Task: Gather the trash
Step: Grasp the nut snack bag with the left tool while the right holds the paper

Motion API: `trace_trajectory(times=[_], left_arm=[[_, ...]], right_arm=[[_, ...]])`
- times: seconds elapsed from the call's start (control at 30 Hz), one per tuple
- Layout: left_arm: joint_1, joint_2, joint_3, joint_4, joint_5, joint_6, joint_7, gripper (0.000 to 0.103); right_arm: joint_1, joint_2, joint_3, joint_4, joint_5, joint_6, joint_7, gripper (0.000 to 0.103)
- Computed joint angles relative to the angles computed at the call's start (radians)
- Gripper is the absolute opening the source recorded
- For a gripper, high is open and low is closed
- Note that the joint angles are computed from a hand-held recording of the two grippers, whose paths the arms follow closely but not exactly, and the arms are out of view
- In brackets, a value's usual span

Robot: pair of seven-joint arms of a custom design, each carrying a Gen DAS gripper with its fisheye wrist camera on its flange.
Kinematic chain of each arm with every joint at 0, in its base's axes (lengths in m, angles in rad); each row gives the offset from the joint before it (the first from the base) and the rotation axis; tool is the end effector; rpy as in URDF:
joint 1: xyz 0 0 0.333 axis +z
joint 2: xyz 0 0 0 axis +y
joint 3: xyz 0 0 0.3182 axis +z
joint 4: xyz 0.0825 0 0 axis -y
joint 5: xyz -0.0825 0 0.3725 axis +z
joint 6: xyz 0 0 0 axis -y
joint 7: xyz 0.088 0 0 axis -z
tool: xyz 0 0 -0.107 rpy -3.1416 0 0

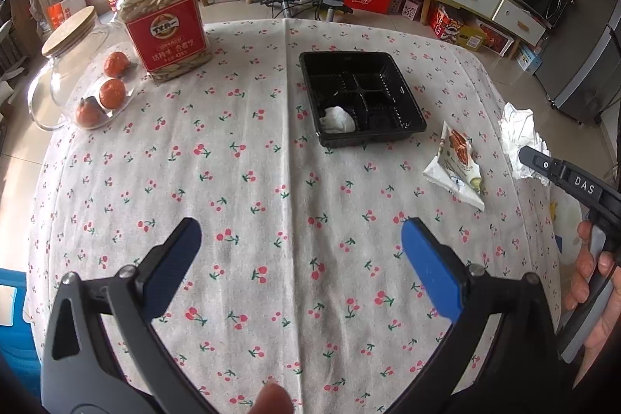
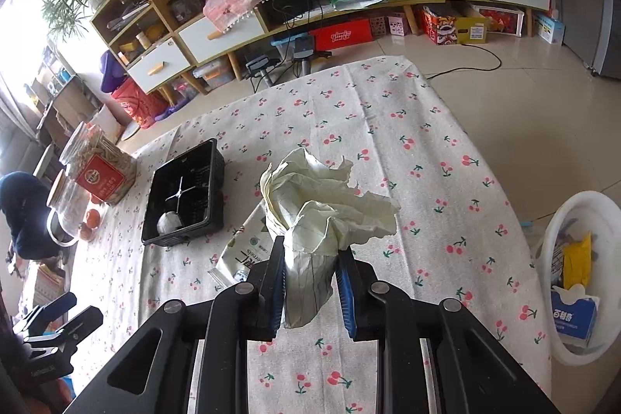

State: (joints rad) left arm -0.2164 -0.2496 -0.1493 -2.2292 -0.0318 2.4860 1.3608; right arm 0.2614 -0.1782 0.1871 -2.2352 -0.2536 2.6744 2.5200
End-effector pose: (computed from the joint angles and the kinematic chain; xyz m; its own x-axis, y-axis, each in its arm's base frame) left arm 0.4701 -0.1854 0.5370 -0.1626 -0.9823 0.0932 -0.8749 0.0998 -0.4739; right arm 0.4691 0.2394 0.5205 -0.2018 -0.9341 -0.2944 -0.7845 0.3341 -0.5224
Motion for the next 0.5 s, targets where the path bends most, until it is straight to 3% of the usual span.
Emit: trace_trajectory(times=[0.23,0.5], left_arm=[[-0.02,0.03,0.002,0.03,-0.075,-0.016,0.04,0.102],[-0.073,0.156,-0.028,0.128,-0.282,0.006,0.153,0.102]], right_arm=[[-0.018,-0.049,-0.012,-0.04,0.029,-0.048,0.002,0.024],[-0.061,-0.195,-0.015,-0.151,0.07,-0.09,-0.046,0.024]])
